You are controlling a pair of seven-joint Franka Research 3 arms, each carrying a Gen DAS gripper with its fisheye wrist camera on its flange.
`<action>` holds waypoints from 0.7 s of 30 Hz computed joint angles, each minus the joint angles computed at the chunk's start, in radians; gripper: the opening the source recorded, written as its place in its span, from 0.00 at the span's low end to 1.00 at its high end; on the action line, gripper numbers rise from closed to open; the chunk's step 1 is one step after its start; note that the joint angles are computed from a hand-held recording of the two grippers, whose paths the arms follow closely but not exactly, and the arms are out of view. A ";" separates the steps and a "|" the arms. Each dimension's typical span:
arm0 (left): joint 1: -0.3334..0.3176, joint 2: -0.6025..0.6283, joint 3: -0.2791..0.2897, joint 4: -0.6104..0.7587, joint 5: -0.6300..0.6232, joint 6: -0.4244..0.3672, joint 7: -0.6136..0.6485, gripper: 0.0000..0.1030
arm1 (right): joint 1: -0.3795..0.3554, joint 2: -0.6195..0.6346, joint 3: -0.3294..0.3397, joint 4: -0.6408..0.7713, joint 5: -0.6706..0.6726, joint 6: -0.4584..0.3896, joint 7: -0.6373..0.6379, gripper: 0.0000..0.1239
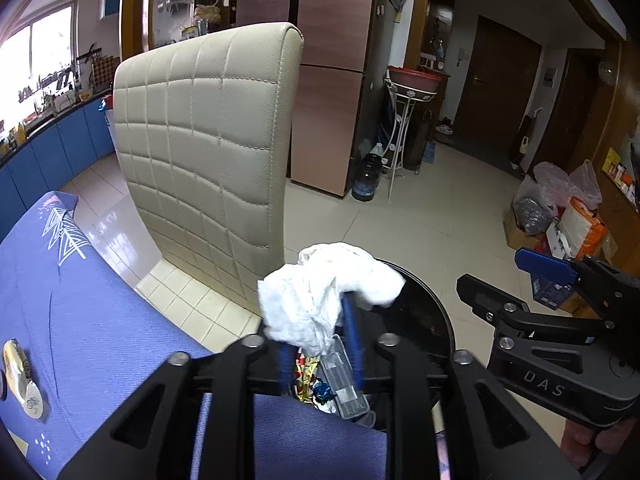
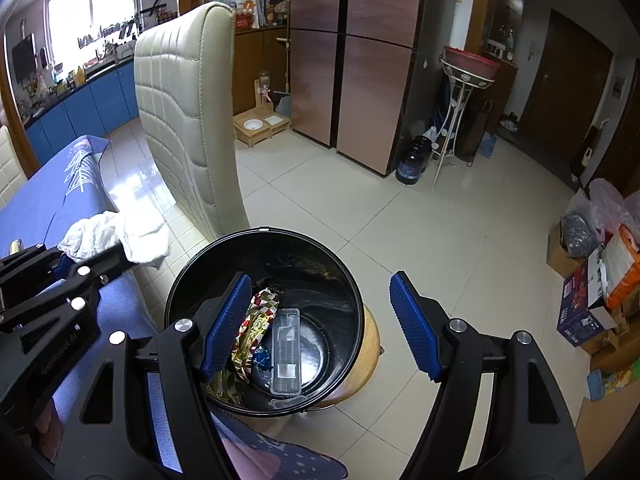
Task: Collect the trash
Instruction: 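Open the left tool to drop the white tissue into the bin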
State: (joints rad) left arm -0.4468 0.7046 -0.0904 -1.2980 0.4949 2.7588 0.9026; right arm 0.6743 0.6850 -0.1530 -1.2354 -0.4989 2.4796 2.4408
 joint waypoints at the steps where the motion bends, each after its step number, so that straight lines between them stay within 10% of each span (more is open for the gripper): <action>1: 0.001 -0.003 0.001 -0.004 0.001 0.005 -0.001 0.39 | 0.002 -0.001 -0.002 -0.002 -0.002 0.001 0.003 0.59; 9: -0.016 -0.012 0.013 -0.013 0.021 0.022 -0.023 0.62 | 0.004 -0.042 -0.008 -0.060 -0.027 0.015 0.041 0.59; 21: -0.016 -0.094 0.030 -0.110 0.066 0.004 -0.118 0.65 | 0.005 -0.082 0.018 -0.098 -0.043 0.049 0.031 0.59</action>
State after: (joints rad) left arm -0.4632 0.6104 -0.0603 -1.4081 0.5614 2.7633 0.7848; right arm 0.6793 0.6031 -0.1353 -1.3334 -0.5422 2.5291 2.4719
